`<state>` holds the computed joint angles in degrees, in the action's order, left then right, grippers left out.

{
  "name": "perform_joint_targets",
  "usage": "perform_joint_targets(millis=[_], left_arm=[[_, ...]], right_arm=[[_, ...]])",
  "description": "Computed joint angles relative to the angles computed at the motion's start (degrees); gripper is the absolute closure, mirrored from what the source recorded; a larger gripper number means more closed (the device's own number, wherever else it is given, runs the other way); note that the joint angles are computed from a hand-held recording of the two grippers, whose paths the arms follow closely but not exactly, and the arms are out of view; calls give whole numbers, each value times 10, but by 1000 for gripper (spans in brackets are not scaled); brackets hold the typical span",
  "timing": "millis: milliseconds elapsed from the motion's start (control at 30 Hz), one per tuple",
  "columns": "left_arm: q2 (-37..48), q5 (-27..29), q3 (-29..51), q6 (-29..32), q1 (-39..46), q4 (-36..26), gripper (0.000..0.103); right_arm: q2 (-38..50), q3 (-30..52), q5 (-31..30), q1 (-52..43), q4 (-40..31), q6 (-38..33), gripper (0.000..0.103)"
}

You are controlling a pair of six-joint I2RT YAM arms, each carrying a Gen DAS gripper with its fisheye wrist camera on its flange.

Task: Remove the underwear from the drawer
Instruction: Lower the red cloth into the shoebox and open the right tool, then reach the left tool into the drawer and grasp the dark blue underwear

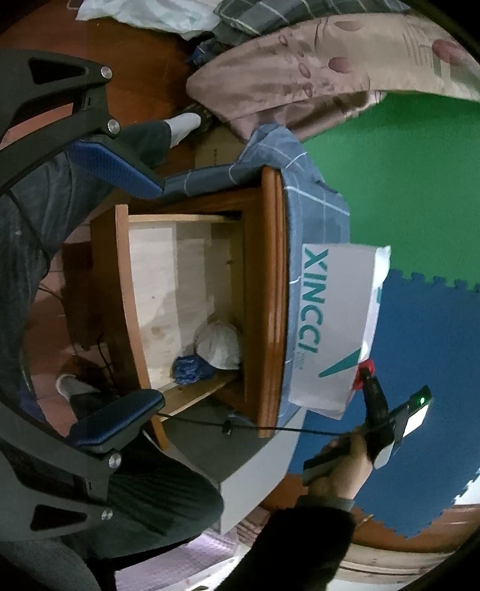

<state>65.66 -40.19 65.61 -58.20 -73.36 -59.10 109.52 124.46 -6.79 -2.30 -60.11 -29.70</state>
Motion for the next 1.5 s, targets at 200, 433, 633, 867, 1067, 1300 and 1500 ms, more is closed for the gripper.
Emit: perform_joint_targets(millis=[200,433,633,867,1067,1300,1500], left_arm=[[53,68,18,92,53,55,1],[163,184,77,191,144,146,1],[310,279,184,249,207,166,1],[514,305,394,352,213,89,1],[639,306,550,446,212,39,2],[707,341,611,567,230,30,10],[698,311,522,697,220,133,16]], right_arm=[[-1,-31,-11,0,20,-19,73],[-71,-115,-121,-45,82,-21,51],[-224,-306,-374,-224,248,25,26],[-224,-455,-420,-396,350,38,21],[-179,-417,-440,-416,312,48,21],[-178,-411,-438,-401,262,-17,21],[-188,-421,-432,-381,252,-51,21]])
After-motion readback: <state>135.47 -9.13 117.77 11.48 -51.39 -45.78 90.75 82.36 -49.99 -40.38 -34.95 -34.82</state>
